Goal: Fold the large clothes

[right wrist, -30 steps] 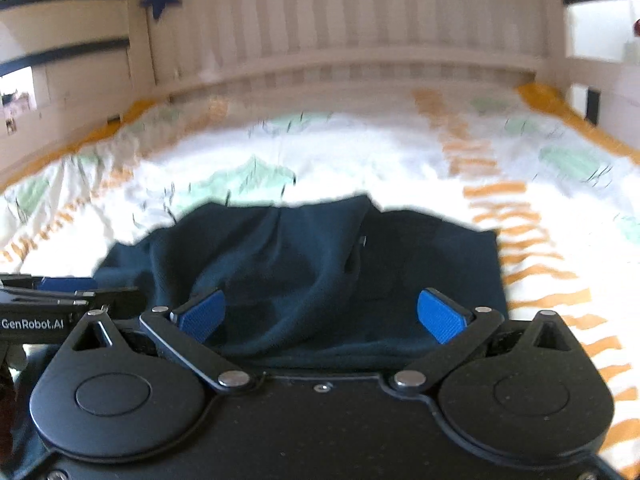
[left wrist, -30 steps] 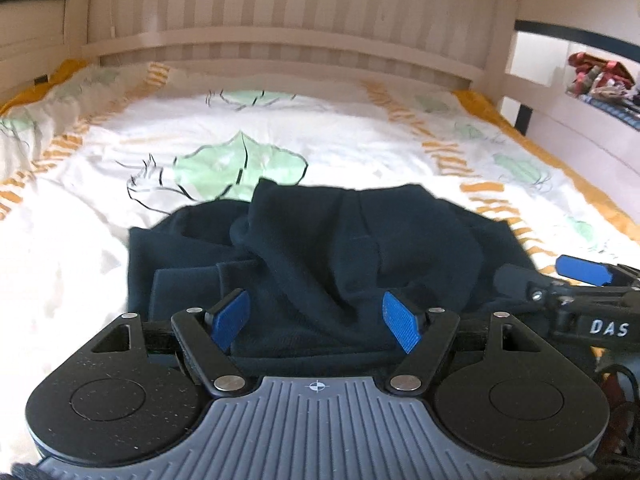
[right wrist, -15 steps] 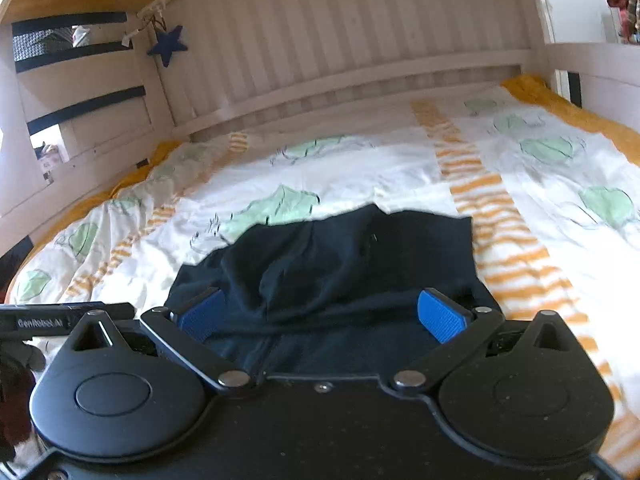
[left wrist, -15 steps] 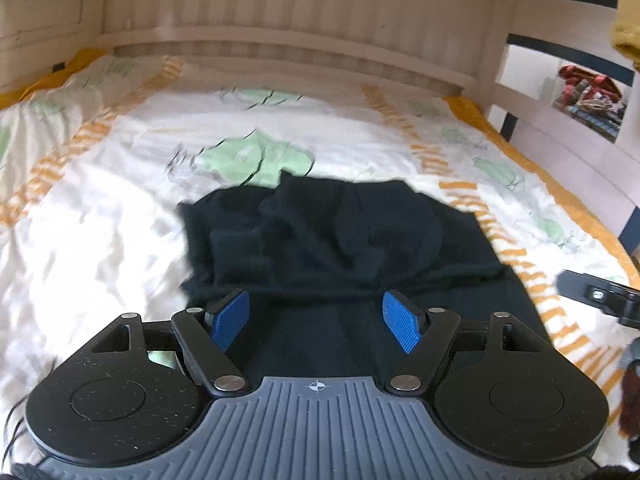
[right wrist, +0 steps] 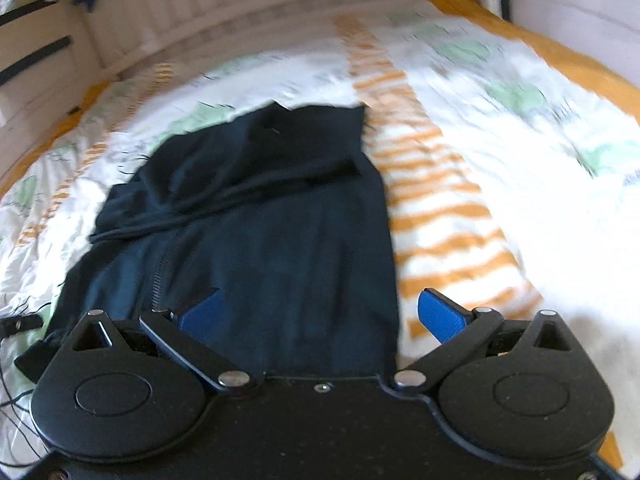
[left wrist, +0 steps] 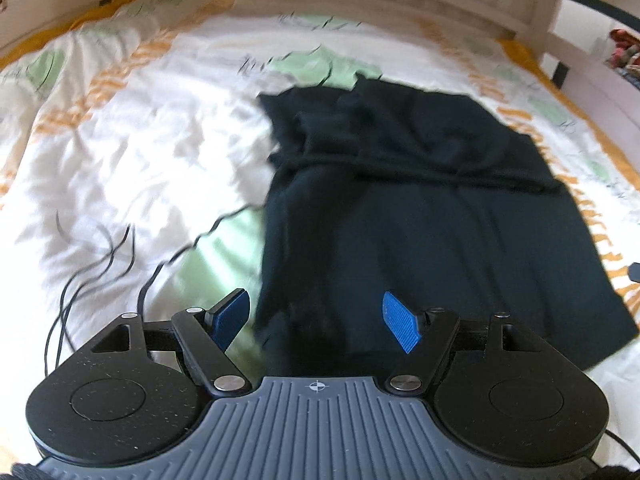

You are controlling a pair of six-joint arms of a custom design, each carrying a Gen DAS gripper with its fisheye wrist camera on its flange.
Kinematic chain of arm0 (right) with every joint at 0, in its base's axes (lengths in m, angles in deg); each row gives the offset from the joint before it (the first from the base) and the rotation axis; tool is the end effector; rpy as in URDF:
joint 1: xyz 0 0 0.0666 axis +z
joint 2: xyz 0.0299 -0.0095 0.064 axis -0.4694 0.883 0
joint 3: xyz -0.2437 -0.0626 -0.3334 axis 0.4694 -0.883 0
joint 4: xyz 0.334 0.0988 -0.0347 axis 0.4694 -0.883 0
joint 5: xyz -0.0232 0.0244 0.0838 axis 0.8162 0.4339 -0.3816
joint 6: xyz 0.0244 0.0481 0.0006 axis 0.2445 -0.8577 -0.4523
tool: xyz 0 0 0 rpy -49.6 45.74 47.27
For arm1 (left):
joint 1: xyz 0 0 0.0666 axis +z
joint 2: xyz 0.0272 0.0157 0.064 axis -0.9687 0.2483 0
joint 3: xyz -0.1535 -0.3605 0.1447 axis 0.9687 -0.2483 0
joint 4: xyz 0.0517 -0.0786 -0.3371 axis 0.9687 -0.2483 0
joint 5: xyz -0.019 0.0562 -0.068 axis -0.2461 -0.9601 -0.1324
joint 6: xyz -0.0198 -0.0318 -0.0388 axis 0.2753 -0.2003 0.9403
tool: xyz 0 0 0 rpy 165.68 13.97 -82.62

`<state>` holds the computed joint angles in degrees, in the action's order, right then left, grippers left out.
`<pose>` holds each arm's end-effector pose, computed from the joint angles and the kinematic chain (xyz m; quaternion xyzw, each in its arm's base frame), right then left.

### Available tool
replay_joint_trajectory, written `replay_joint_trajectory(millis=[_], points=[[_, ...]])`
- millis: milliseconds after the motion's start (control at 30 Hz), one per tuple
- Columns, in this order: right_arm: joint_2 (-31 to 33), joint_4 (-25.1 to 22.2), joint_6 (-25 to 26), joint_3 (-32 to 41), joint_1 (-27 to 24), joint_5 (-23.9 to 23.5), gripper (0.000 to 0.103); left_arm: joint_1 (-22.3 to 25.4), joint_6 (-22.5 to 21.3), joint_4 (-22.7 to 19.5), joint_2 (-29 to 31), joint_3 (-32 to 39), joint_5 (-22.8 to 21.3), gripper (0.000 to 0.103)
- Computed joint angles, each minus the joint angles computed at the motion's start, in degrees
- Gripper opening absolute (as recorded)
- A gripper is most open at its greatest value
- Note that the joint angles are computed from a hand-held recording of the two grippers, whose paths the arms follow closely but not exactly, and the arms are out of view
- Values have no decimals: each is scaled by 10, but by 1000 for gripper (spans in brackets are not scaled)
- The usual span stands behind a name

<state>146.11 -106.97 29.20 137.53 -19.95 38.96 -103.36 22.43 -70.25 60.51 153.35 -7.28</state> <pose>0.4367 0.0746 0.3788 -0.1406 0.9085 0.1970 0.3408 0.3169 -0.1497 0.4007 -0.1963 0.9224 0.0233 0.3319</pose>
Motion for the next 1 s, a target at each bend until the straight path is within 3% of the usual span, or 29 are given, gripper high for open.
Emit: replay_joint_trajectory(millis=[200, 367, 667, 900, 1000], points=[[16, -58, 18, 16, -14, 3, 102, 15, 10, -25, 3, -12, 32, 72], [25, -90, 36, 28, -11, 14, 102, 20, -18, -37, 24, -8, 54, 73], [47, -139, 78, 45, 0, 16, 102, 40, -46, -14, 34, -13, 115, 73], [60, -169, 102, 57, -1, -9, 103, 47, -51, -5, 39, -12, 130, 73], [61, -174, 104, 59, -5, -21, 102, 51, -50, 10, 31, -21, 141, 66]])
